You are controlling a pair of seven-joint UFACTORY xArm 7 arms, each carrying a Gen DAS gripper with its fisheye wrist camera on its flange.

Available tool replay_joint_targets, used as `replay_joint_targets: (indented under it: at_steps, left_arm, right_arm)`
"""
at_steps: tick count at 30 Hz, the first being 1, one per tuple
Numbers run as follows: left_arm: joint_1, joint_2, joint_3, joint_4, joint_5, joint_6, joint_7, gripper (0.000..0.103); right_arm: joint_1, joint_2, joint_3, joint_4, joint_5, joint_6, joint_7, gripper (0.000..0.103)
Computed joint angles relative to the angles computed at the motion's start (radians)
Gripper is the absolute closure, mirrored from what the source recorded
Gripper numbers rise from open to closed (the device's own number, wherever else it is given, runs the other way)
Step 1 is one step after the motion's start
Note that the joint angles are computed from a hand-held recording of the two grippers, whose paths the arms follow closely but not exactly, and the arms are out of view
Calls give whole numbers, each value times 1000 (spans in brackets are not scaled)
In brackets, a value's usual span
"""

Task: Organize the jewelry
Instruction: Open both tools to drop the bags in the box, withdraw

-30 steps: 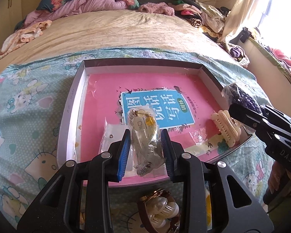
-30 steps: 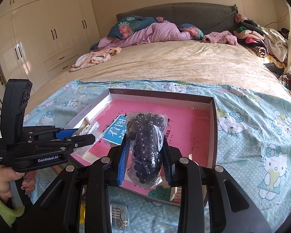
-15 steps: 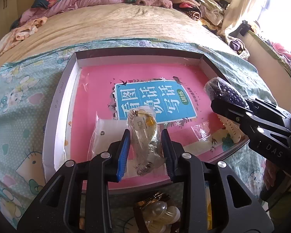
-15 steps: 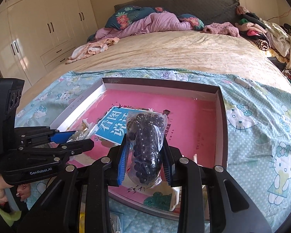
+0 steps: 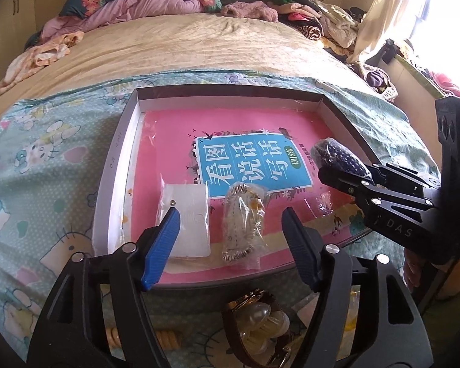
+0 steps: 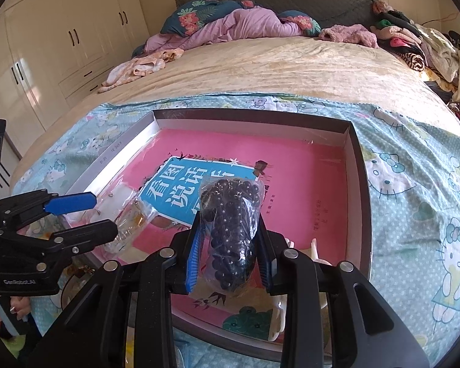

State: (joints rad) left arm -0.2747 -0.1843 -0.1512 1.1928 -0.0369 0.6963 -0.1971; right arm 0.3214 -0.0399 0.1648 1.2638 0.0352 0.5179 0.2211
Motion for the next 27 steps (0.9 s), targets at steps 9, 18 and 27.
replay_joint_targets:
  at_steps: [9, 18, 27]
  left_arm:
    - [20, -46, -8, -23, 47, 4, -81, 10]
    - [31, -89, -6, -51, 55, -4, -119, 10]
    - [52, -138, -18, -73, 91, 5, -161, 10]
  right_arm:
    - [6, 5, 4, 4, -35, 10, 20, 71]
    - [4, -50, 4, -48, -23, -38, 23, 57]
    - [4, -170, 3, -130, 23, -87, 26, 39]
